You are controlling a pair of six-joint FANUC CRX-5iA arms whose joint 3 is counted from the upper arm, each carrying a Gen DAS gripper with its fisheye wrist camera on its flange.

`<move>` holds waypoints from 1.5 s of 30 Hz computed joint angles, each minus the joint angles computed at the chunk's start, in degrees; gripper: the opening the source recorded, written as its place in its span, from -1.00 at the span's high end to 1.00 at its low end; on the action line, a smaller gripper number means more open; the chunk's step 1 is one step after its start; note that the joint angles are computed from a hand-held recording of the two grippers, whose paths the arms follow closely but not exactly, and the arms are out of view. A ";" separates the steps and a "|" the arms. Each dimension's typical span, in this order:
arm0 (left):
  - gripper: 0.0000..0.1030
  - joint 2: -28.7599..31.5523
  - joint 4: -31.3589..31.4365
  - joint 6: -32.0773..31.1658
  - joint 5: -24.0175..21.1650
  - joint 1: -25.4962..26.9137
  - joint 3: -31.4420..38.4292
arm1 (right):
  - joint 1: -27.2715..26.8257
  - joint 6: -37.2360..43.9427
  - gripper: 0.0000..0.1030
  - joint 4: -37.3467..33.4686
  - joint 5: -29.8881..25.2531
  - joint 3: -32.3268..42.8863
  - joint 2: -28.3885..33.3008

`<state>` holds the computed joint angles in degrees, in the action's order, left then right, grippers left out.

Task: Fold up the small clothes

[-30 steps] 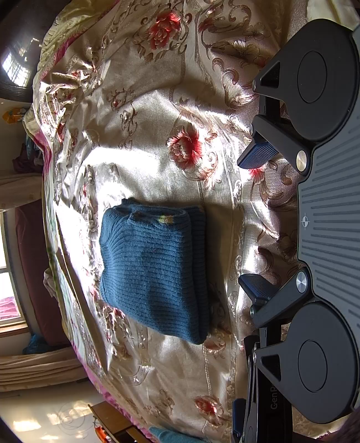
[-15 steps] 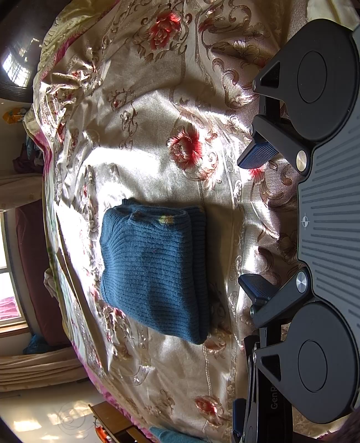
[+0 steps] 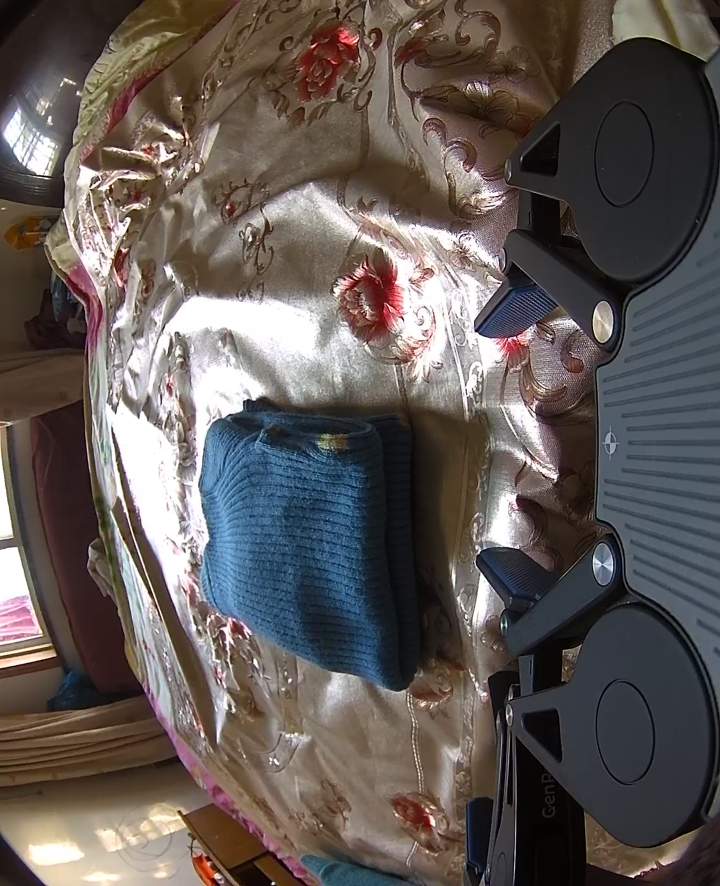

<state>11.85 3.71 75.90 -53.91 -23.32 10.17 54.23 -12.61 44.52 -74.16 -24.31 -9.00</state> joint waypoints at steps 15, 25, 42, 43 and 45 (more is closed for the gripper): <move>-0.89 0.02 -0.02 0.00 0.01 0.02 0.04 | -0.01 0.01 -0.64 0.04 0.02 -0.03 -0.03; -0.89 -0.02 0.03 0.18 0.03 -0.02 0.02 | -0.02 0.04 -0.64 0.02 0.02 -0.05 -0.05; -0.89 -0.45 -0.60 0.76 0.96 -0.39 -0.45 | 0.00 0.01 -0.64 0.05 0.03 -0.10 -0.12; -0.89 -0.47 -0.59 0.75 0.96 -0.39 -0.47 | 0.00 0.06 -0.64 0.02 -0.01 -0.07 -0.12; -0.89 -0.49 -0.58 0.75 1.00 -0.39 -0.51 | 0.04 0.07 -0.64 -0.01 -0.06 -0.07 -0.11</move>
<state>11.36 3.13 76.65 -52.91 -23.71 9.66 54.27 -12.54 44.51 -74.23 -24.38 -9.11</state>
